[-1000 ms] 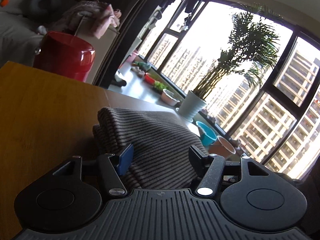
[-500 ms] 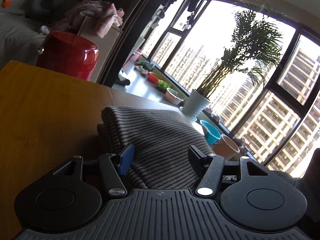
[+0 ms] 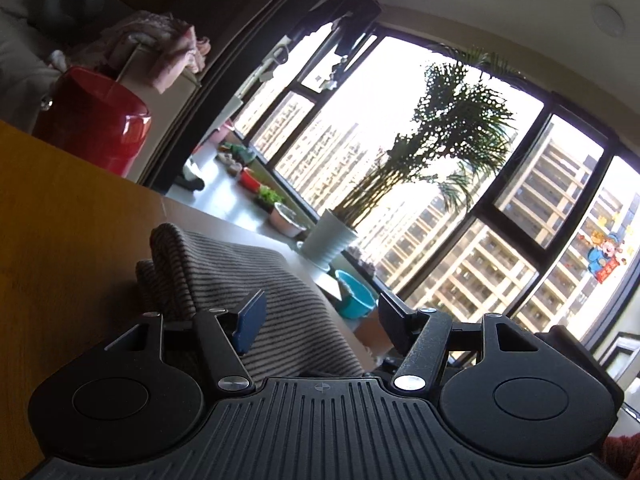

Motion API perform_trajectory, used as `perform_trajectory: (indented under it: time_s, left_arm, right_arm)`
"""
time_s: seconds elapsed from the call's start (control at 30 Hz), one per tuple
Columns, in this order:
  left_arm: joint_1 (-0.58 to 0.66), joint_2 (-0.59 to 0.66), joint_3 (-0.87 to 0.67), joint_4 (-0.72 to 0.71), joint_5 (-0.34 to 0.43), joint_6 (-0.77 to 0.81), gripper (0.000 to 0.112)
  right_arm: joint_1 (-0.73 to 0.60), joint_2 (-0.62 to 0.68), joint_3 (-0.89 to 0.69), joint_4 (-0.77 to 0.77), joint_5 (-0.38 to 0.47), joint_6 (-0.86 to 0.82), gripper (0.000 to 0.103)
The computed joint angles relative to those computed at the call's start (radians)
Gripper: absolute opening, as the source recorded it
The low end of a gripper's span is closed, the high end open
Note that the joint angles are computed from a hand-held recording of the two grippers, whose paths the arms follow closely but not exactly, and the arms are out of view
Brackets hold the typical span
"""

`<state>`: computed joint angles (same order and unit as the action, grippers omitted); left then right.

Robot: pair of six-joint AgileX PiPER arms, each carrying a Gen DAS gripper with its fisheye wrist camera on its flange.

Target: Fold clothes

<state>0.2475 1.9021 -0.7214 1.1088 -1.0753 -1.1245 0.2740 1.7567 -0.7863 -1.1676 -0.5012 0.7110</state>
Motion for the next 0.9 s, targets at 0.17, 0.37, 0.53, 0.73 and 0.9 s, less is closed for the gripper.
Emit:
perform_trajectory:
  time_s: [0.17,0.37,0.53,0.73,0.9]
  left_arm:
    - [-0.037,0.029,-0.037,0.001,0.100,0.002,0.061]
    - [-0.047,0.012,-0.011,-0.027,0.122,0.059,0.061]
    - [-0.040,0.017,-0.013,-0.023,0.117,0.052,0.061]
    - [-0.050,0.010,-0.005,-0.043,0.131,0.068,0.061]
    - [-0.061,-0.009,0.008,-0.059,0.161,0.061,0.061]
  right_arm:
    - [-0.034,-0.015,-0.027,-0.144,-0.021,0.144,0.063]
    - [-0.142,-0.066,-0.074,-0.421,-0.100,0.428,0.077]
    - [-0.266,-0.011,-0.172,-0.494,-0.193,0.630,0.078]
    - [-0.294,0.163,-0.319,-0.416,-0.170,0.788,0.095]
    - [-0.277,0.320,-0.434,-0.416,-0.206,0.870,0.097]
